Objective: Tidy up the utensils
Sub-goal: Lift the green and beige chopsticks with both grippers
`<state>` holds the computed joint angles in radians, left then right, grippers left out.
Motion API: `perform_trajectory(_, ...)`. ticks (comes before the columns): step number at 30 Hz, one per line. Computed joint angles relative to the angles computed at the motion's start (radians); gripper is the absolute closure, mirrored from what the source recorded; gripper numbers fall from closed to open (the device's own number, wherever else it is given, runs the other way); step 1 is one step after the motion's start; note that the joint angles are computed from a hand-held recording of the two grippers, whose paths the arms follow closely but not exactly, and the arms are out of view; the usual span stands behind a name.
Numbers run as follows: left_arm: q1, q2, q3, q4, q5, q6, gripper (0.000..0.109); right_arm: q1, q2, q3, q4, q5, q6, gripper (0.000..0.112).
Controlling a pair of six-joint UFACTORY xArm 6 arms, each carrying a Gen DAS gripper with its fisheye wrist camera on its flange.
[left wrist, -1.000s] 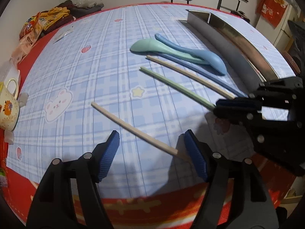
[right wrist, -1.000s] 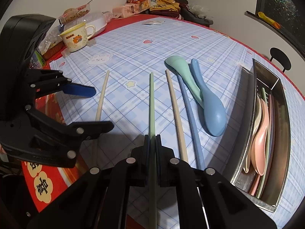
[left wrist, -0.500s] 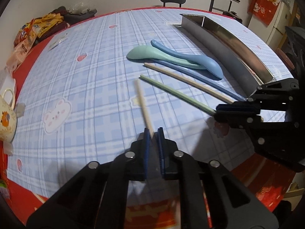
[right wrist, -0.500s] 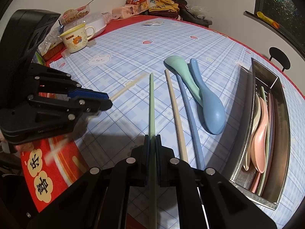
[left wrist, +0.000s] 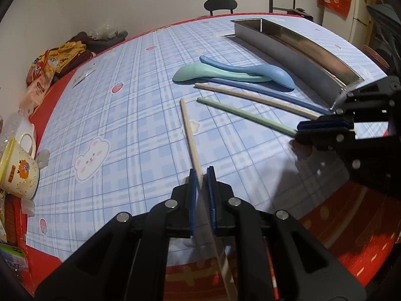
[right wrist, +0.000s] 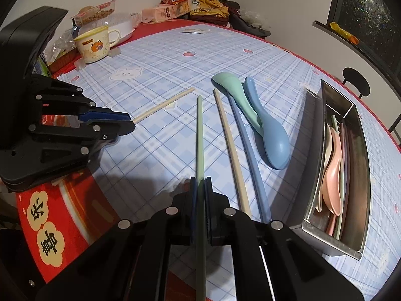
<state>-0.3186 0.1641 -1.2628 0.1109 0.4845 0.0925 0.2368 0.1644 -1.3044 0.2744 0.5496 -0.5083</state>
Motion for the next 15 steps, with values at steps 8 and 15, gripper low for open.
perform_trajectory(8,0.007,-0.021,0.055,-0.080,-0.080,0.071,0.097,0.007,-0.002,0.016,-0.009,-0.039,0.035,0.105)
perform_trajectory(15,0.008,-0.021,0.060,-0.104,-0.095,0.092,0.097,0.014,-0.010,0.043,-0.041,-0.086,0.077,0.106)
